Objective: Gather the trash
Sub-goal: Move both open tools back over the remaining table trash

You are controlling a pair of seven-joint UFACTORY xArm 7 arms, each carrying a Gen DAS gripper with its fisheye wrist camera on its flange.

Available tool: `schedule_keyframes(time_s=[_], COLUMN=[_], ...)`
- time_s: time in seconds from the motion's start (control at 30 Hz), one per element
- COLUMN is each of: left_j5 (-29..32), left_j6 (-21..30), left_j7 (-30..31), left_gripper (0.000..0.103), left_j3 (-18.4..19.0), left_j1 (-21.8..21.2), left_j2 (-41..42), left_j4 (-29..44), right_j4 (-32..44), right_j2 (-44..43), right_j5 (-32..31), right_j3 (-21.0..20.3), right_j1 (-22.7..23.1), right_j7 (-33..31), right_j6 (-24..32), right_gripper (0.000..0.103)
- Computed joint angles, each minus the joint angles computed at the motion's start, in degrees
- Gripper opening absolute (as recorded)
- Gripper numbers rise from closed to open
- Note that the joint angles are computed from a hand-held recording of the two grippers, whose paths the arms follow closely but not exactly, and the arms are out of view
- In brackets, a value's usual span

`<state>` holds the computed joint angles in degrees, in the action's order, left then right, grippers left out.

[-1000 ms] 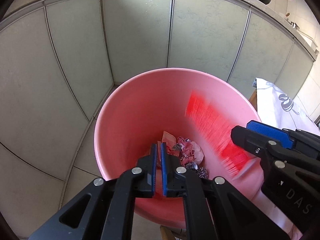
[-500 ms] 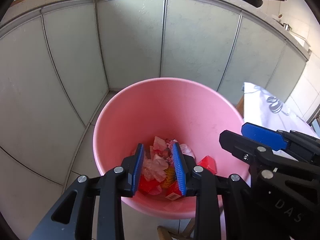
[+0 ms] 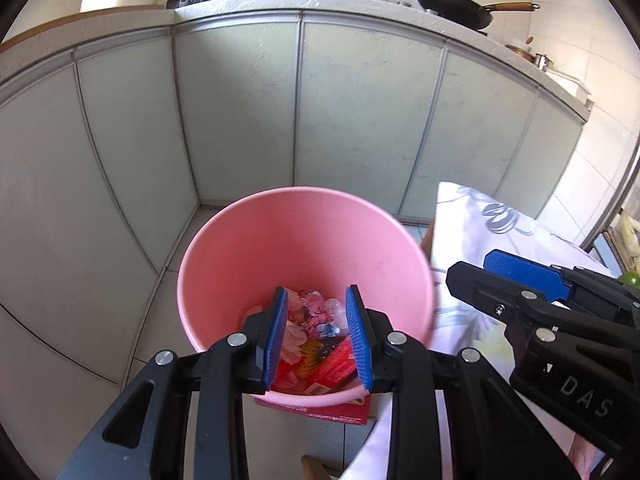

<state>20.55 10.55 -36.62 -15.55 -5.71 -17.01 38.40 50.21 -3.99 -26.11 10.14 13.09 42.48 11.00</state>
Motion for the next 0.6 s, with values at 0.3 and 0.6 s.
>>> schedule_keyframes(time_s=[0.3, 0.6], left_j5=[-5.42, -12.16], left_j6=[-0.37, -0.39], left_j7=[6.08, 13.62], left_gripper=[0.029, 0.029], left_j3=[1.87, 2.38], left_j1=[-5.49, -12.48], left_j2=[-2.98, -2.38], left_j4=[-0.65, 0.29], right_j4=[-9.26, -20.14], right_j2=[-10.15, -23.17], right_j5=[0.07, 5.72], right_j3=[2.01, 2.56], right_j1=[-4.86, -10.2], right_j7=[3.19, 0.56], right_j6=[-0.42, 1.11], right_gripper=[0.037, 0.037])
